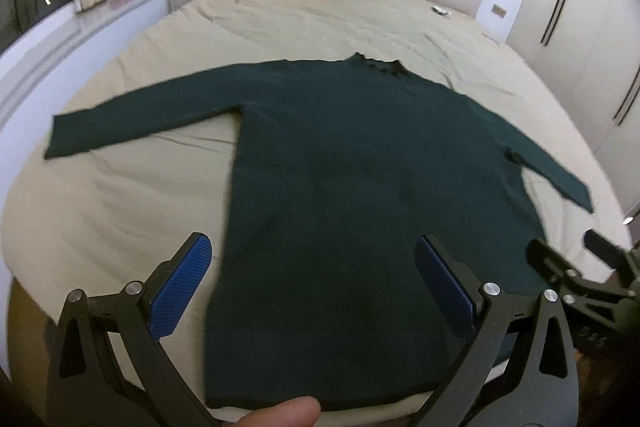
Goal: Fold small clothes
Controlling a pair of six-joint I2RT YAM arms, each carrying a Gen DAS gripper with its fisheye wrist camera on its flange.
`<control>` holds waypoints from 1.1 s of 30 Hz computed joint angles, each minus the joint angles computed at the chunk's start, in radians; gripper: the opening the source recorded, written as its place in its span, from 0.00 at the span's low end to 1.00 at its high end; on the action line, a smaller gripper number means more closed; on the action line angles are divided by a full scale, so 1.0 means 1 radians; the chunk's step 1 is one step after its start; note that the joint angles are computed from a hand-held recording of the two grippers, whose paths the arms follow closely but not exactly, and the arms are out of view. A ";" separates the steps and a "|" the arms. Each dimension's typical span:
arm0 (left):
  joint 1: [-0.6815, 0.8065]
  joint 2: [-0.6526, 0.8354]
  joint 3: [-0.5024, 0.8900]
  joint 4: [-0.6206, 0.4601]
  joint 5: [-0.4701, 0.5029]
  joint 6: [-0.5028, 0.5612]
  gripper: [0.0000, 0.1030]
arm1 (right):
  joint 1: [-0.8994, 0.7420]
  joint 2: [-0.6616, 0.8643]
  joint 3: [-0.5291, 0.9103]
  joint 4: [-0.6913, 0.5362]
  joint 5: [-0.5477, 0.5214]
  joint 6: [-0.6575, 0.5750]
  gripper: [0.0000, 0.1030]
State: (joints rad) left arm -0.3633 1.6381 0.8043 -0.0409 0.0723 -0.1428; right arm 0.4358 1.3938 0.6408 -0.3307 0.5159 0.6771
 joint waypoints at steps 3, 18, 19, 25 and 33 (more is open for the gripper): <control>0.003 -0.003 -0.008 0.021 0.010 -0.004 1.00 | -0.001 0.000 -0.001 0.001 -0.001 -0.002 1.00; 0.041 0.012 -0.017 0.063 0.080 0.030 1.00 | 0.006 -0.044 -0.122 0.125 -0.008 -0.017 1.00; 0.053 0.015 -0.017 0.068 0.091 0.043 1.00 | -0.004 -0.066 -0.135 0.126 -0.014 -0.029 1.00; 0.209 0.118 0.077 0.080 0.127 0.091 1.00 | -0.090 -0.131 -0.180 0.195 -0.090 -0.113 1.00; 0.615 0.567 0.620 -0.152 0.399 -0.038 1.00 | -0.138 0.022 -0.102 0.343 -0.229 -0.203 1.00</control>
State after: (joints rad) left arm 0.2516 2.2051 1.4245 -0.1924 0.4712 -0.1807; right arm 0.2973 1.4157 0.5384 0.0128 0.2868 0.4746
